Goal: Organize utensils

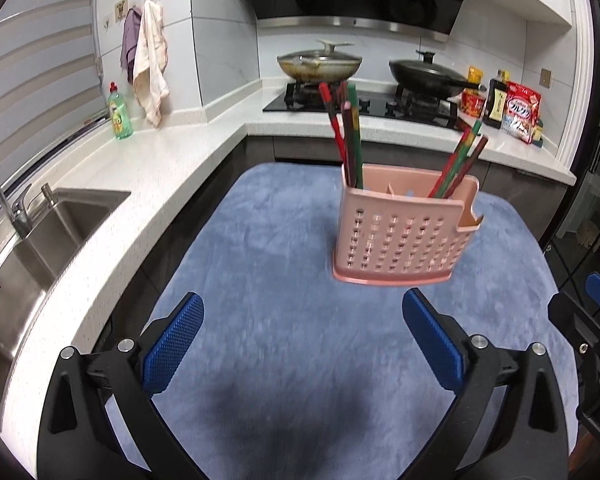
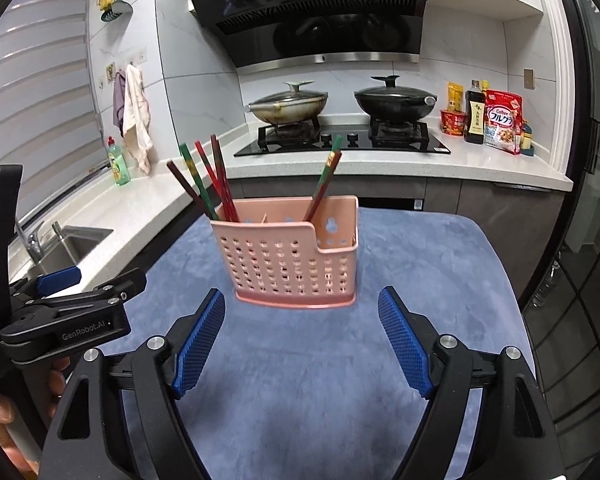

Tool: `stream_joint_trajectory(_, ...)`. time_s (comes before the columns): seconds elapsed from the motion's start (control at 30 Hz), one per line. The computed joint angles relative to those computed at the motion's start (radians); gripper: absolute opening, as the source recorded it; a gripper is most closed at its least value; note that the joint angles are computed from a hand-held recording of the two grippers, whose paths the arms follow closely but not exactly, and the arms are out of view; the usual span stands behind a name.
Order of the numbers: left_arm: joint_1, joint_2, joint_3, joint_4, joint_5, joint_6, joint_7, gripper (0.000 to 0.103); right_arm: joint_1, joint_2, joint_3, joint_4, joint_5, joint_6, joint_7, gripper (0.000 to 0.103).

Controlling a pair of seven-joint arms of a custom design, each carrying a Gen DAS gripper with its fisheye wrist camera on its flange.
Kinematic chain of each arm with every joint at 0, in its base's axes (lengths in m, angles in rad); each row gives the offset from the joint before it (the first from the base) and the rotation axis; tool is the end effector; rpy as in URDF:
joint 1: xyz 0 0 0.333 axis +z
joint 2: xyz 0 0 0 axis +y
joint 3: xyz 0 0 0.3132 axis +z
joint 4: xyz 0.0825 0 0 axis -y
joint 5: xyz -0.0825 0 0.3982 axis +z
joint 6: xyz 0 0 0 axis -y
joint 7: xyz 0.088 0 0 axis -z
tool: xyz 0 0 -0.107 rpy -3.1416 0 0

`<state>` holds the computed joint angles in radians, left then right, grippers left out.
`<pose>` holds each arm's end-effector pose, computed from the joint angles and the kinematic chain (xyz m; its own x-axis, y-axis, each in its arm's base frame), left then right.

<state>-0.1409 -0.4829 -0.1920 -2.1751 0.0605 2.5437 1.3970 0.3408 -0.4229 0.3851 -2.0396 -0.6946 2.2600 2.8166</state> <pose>0.4417 -0.1747 0.6730 -0.2025 -0.9791 -0.0183 -0.6416 0.1467 -0.7529 0.3555 0.3433 0.6749 -0.1555 -0.9823 -0.1044 -0.5370 0.1728 -0.8257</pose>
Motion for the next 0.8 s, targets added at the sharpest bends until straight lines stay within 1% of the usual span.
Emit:
stream_joint_trajectory(0.1,-0.001,-0.013,0.000,-0.021,0.000,-0.008,-0.001,0.096,0.008,-0.005,0.002,-0.014,0.009,-0.010,0.000,0.083)
stream_joint_trajectory(0.3,-0.008,-0.040,0.005,-0.062,-0.010,-0.017,-0.001,0.096,0.020,-0.015,-0.005,-0.041,0.050,-0.013,0.013,0.084)
stream_joint_trajectory(0.43,-0.007,-0.049,0.001,-0.078,-0.009,-0.025,-0.004,0.096,0.026,-0.019,-0.012,-0.059,0.075,0.003,0.017,0.084)
stream_joint_trajectory(0.6,-0.006,-0.051,-0.004,-0.091,-0.004,-0.037,-0.014,0.096,0.026,-0.012,0.003,-0.060,0.072,-0.024,0.017,0.085)
stream_joint_trajectory(0.77,-0.011,-0.055,-0.002,-0.103,-0.006,-0.038,-0.019,0.096,0.030,-0.016,0.003,-0.072,0.064,-0.021,0.038,0.088)
stream_joint_trajectory(0.8,-0.011,-0.056,-0.003,-0.105,-0.007,-0.038,-0.020,0.096,0.032,-0.017,0.000,-0.077,0.068,-0.015,0.043,0.095)
